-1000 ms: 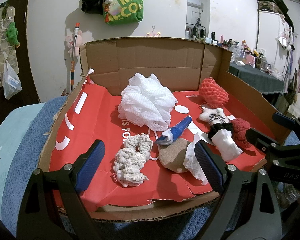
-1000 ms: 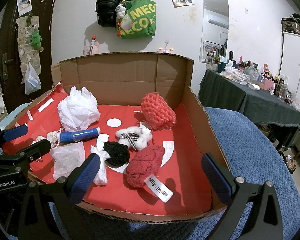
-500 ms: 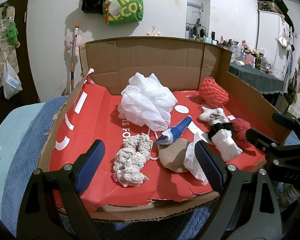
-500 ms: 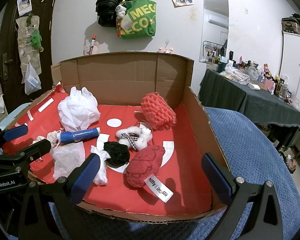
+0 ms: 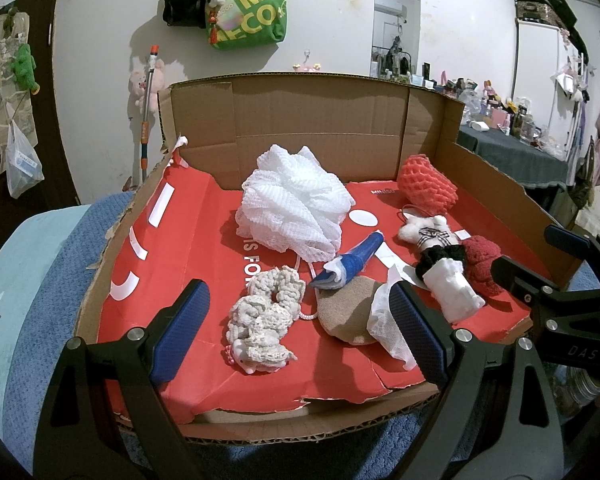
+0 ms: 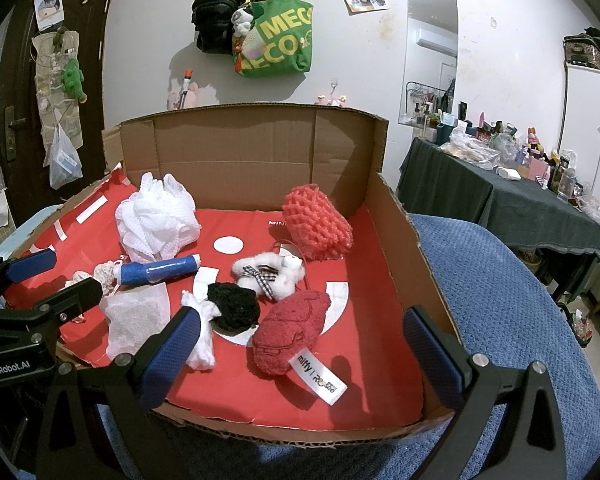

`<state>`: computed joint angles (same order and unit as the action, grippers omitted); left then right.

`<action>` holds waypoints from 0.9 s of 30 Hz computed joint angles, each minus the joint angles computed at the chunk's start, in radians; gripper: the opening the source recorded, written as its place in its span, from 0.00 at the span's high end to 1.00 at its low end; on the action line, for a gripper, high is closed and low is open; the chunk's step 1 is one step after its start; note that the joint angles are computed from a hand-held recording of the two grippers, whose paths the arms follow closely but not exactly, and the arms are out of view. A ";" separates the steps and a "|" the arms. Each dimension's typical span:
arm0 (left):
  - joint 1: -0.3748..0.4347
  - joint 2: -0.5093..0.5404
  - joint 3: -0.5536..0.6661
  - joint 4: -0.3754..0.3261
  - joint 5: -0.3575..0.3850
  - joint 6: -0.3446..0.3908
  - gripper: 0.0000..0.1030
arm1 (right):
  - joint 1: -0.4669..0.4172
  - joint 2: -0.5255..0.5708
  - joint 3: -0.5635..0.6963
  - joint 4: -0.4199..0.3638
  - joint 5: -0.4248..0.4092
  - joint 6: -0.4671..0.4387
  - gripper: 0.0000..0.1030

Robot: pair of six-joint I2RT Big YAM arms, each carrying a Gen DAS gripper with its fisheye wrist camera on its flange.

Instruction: Organize soft objects

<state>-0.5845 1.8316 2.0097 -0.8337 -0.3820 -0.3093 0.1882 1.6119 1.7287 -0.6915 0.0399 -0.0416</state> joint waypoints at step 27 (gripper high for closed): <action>-0.101 -0.181 -0.111 -0.006 -0.113 -0.071 0.00 | -0.013 -0.162 -0.098 0.032 -0.045 -0.001 0.00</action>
<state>-0.6851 1.6503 1.8990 -0.8401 -0.4952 -0.3804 0.1750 1.4503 1.6309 -0.6598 -0.0051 -0.0425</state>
